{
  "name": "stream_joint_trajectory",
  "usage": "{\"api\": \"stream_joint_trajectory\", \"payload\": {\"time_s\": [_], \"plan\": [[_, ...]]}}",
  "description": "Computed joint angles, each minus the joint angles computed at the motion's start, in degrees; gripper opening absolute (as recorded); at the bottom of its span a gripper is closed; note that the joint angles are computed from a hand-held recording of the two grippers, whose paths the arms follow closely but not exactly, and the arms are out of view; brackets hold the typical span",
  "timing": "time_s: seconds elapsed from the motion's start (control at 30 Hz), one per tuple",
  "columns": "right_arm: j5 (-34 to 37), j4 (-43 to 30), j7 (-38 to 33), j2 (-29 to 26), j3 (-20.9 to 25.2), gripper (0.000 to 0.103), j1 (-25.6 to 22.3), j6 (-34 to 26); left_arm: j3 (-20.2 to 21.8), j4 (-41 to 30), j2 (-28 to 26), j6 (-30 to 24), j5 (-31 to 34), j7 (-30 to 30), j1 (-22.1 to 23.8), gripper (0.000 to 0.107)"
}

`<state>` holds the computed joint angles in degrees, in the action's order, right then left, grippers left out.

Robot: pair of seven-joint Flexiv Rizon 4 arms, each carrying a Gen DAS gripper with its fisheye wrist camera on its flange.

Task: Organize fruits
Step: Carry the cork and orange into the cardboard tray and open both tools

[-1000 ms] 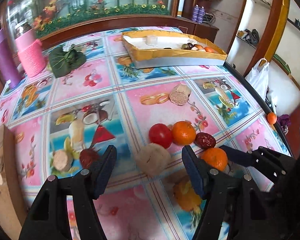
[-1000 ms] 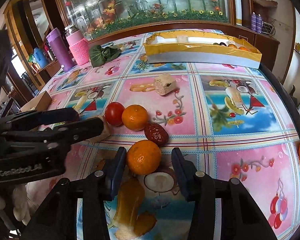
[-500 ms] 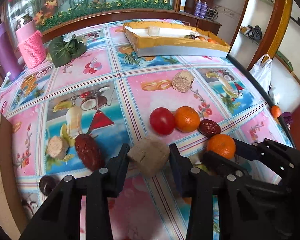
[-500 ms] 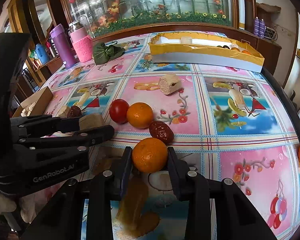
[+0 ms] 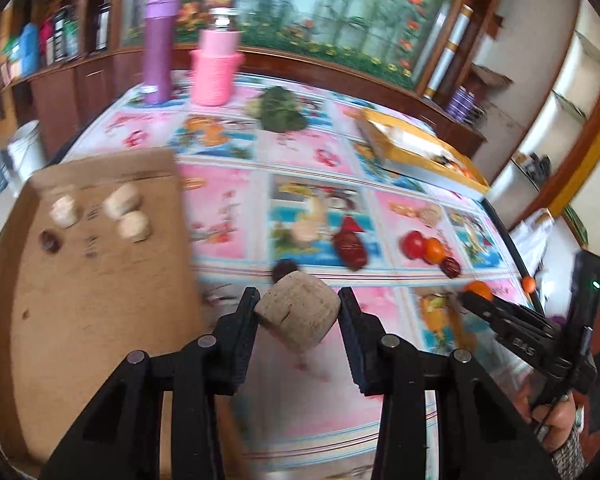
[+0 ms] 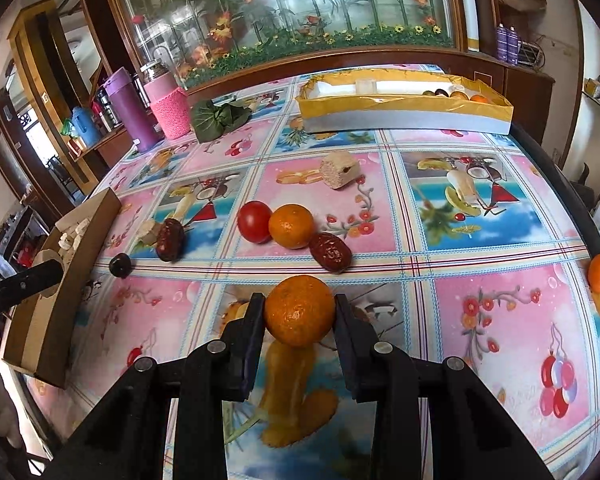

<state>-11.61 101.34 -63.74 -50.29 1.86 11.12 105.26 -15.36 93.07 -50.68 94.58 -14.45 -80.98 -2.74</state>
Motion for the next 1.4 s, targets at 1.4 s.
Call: {"api": "stream_joint_trajectory", "payload": {"time_s": [1.4], "plan": [[-3.05,-41.15,-23.27,-15.72,15.85,0.037,11.51,-34.82,10.24,-2.82,-0.03,-13.69,-3.20,-4.72,7.18,0.039]]}}
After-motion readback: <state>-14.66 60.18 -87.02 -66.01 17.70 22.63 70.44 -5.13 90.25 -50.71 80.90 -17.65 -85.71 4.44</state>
